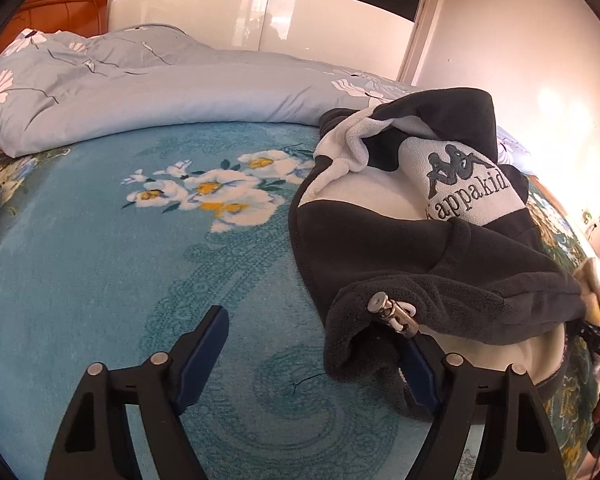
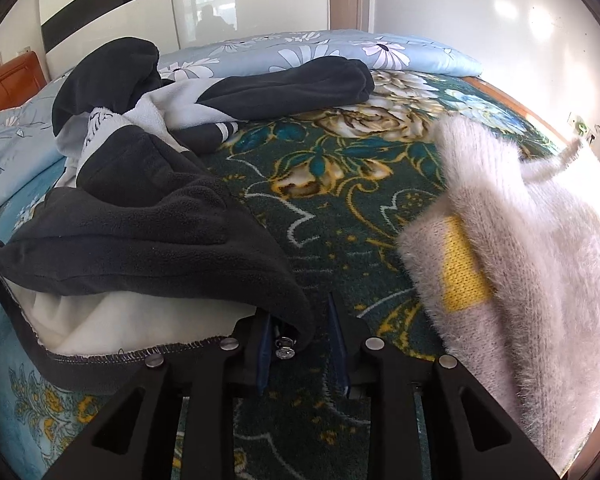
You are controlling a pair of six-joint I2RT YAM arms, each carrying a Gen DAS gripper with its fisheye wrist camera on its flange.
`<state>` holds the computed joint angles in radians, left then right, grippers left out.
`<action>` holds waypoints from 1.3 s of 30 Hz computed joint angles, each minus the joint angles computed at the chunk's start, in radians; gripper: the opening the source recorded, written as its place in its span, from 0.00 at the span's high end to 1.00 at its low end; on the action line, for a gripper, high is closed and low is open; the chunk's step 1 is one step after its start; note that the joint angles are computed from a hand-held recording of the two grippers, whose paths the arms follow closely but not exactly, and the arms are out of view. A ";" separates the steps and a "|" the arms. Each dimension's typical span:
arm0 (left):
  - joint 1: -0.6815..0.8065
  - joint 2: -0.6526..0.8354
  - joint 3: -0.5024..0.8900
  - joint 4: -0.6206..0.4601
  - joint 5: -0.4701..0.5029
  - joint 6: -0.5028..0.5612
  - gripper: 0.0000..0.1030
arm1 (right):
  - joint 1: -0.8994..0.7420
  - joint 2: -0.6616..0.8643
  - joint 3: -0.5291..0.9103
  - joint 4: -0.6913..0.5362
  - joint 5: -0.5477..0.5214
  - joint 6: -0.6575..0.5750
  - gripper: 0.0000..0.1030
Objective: Fold clothes
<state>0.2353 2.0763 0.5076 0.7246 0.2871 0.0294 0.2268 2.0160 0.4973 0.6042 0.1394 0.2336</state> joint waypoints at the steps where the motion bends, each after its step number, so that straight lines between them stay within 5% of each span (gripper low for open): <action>1: -0.007 0.004 0.004 -0.002 -0.002 0.005 0.27 | 0.000 0.008 0.010 0.001 -0.001 0.005 0.74; 7: 0.000 0.002 0.009 -0.018 0.041 0.011 0.58 | 0.025 0.021 0.046 0.000 -0.012 0.024 0.74; 10: 0.021 -0.033 -0.003 -0.042 0.088 0.001 0.69 | 0.047 -0.017 0.028 0.001 0.015 0.041 0.90; 12: 0.031 -0.077 -0.031 -0.035 0.089 -0.010 0.77 | 0.061 -0.077 -0.001 -0.004 0.017 0.046 0.91; 23: 0.236 -0.594 -0.283 -0.139 0.111 -0.033 0.84 | 0.315 -0.709 -0.177 -0.216 0.109 0.058 0.94; 33: 0.688 -1.202 -0.410 -0.741 0.400 0.285 0.84 | 0.588 -1.046 -0.225 -0.487 0.292 0.166 0.94; 36: 0.938 -1.304 -0.393 -1.039 0.564 0.548 0.84 | 0.649 -1.155 -0.254 -0.581 0.323 0.210 0.94; 39: 1.156 -1.238 -0.364 -1.277 0.648 0.912 0.84 | 0.700 -1.214 -0.288 -0.663 0.340 0.240 0.94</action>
<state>1.3917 0.8384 0.1438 -0.5528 0.9348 0.9413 0.9268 0.8020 0.2094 -0.0589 0.4790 0.4732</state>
